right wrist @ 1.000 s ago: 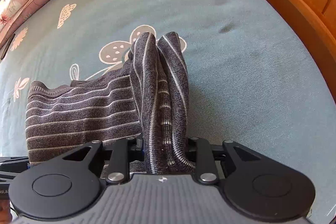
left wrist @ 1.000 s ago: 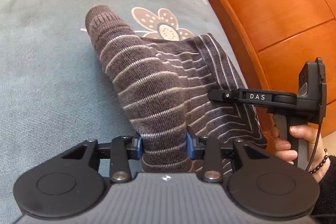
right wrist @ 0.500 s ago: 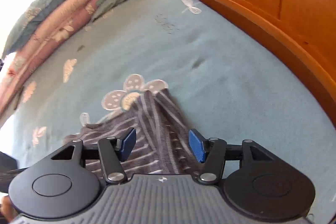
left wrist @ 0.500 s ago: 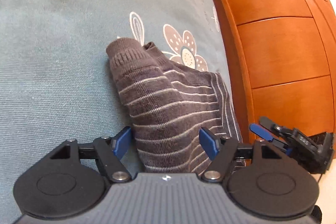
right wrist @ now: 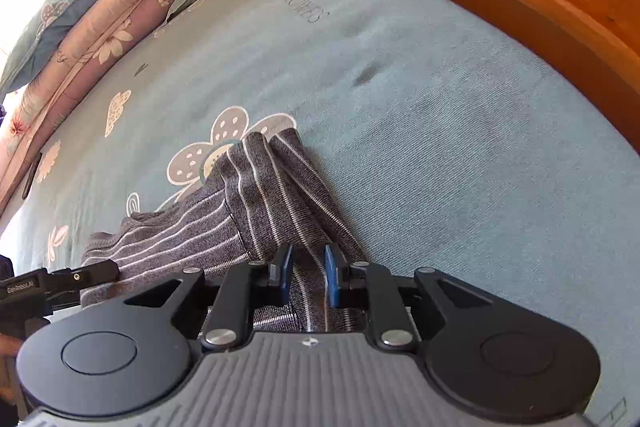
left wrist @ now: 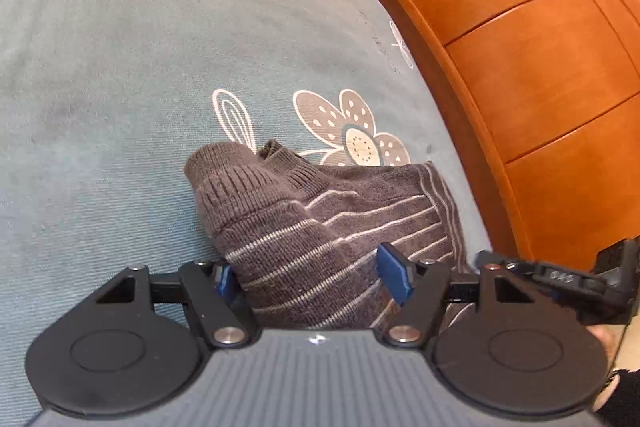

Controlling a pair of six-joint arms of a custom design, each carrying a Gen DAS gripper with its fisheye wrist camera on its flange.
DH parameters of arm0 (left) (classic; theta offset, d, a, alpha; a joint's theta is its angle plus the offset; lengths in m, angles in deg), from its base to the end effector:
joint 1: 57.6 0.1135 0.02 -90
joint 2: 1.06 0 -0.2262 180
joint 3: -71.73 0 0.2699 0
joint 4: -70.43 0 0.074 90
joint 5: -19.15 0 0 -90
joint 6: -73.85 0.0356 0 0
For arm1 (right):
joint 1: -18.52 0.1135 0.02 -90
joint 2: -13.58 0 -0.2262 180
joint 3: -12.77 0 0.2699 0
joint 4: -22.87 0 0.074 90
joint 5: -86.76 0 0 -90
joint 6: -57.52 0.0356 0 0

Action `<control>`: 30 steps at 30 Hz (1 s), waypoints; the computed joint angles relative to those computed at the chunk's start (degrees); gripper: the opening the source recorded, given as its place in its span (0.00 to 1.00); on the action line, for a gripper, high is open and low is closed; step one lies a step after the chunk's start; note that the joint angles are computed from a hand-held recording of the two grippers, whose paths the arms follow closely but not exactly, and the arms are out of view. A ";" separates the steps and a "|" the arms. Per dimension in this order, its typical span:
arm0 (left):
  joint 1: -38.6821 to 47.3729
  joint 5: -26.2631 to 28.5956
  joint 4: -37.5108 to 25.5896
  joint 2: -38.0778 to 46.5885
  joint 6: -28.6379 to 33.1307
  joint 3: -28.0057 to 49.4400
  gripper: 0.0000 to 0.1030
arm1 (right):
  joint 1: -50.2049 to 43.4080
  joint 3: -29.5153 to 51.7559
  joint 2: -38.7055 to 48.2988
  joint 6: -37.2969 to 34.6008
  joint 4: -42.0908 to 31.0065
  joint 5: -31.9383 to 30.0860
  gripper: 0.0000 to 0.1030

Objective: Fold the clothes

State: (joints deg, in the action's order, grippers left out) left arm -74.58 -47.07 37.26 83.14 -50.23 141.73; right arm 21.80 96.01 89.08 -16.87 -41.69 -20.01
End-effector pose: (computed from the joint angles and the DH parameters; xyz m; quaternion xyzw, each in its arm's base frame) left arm 0.3124 -0.1104 0.1939 -0.0615 0.9126 -0.3265 0.2382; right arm 0.2889 0.0268 0.2784 0.0604 0.9471 0.1842 0.2557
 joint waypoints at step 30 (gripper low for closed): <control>-17.80 8.40 -4.96 28.28 12.11 33.00 0.66 | -25.76 -49.72 -66.38 25.26 -1.30 -25.10 0.58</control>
